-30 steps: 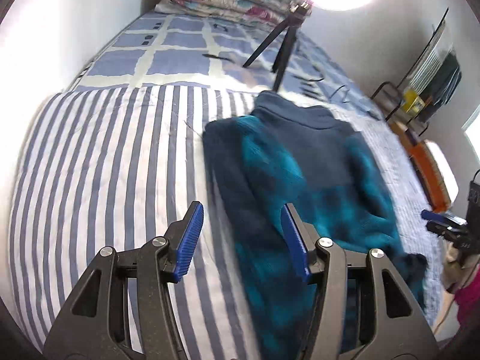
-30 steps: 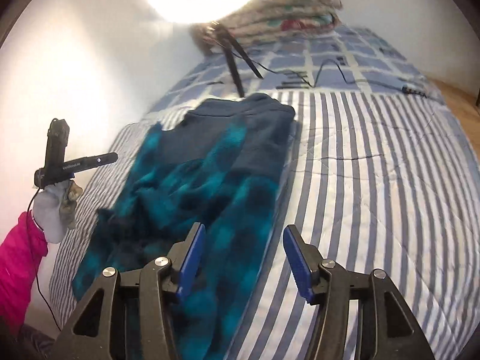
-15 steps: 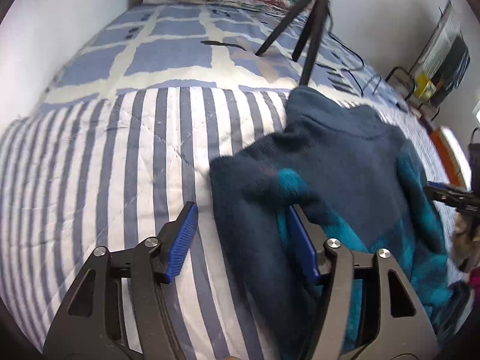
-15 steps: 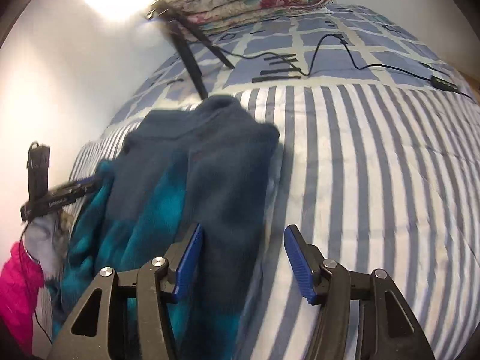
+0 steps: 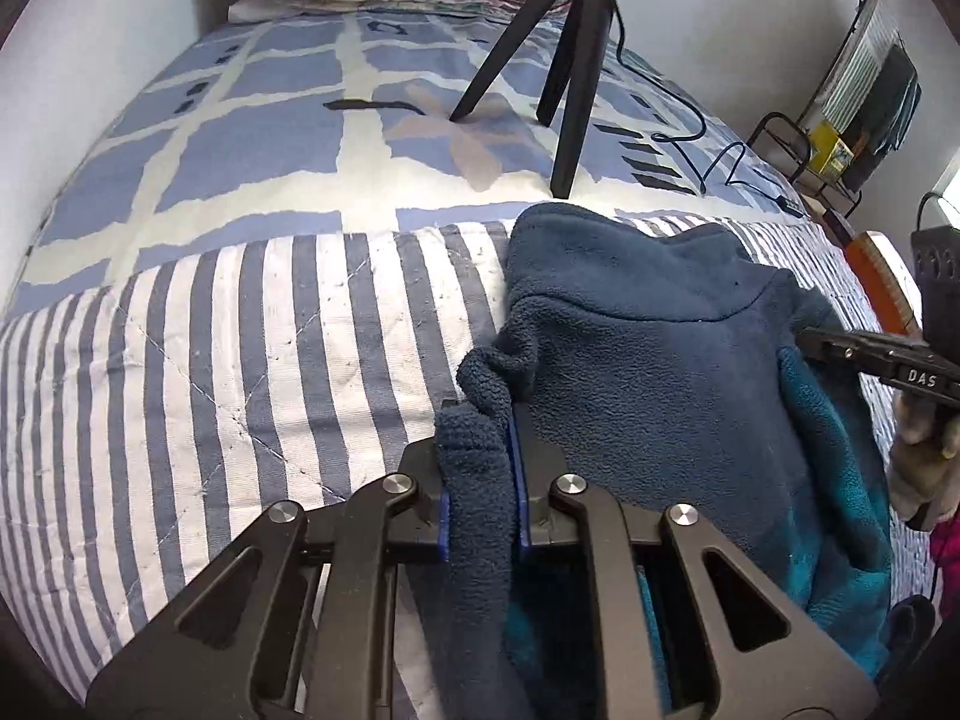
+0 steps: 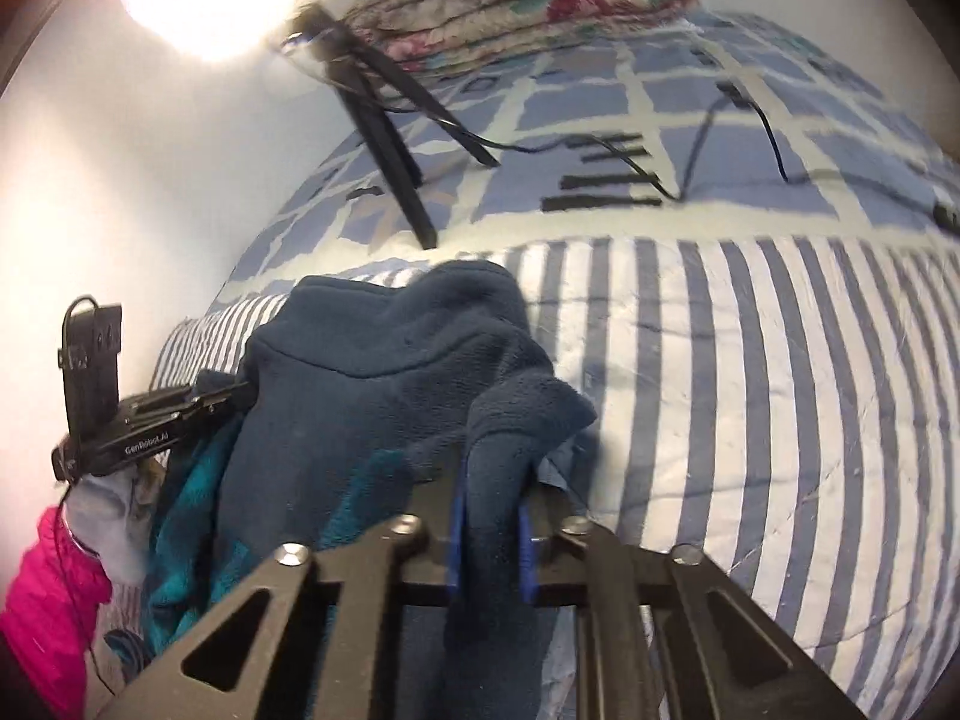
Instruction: Fold large clothes
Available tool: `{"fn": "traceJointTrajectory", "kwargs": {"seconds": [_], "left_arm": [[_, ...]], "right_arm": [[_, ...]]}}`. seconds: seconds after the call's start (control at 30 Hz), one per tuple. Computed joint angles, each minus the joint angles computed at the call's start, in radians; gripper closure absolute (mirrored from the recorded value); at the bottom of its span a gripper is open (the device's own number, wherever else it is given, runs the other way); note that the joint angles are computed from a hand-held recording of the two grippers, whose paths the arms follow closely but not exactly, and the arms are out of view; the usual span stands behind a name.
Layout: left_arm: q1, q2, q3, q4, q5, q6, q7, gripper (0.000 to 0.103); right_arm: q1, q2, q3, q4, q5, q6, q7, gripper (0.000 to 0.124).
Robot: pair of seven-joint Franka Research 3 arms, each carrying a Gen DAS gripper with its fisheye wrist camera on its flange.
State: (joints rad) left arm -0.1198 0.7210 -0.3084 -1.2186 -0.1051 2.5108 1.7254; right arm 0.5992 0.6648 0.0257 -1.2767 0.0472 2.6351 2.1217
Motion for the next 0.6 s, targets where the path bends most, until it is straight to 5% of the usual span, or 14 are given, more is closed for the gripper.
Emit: {"fn": "traceJointTrajectory", "kwargs": {"seconds": [0.37, 0.6], "left_arm": [[0.127, -0.237, -0.121, -0.299, -0.202, 0.172, 0.132, 0.092], [0.215, -0.543, -0.201, -0.587, -0.538, 0.228, 0.38, 0.092]], "right_arm": [[0.052, -0.157, -0.034, -0.155, -0.089, 0.118, 0.048, 0.117], [0.111, -0.349, -0.05, -0.334, -0.22, 0.163, 0.154, 0.117]]}}
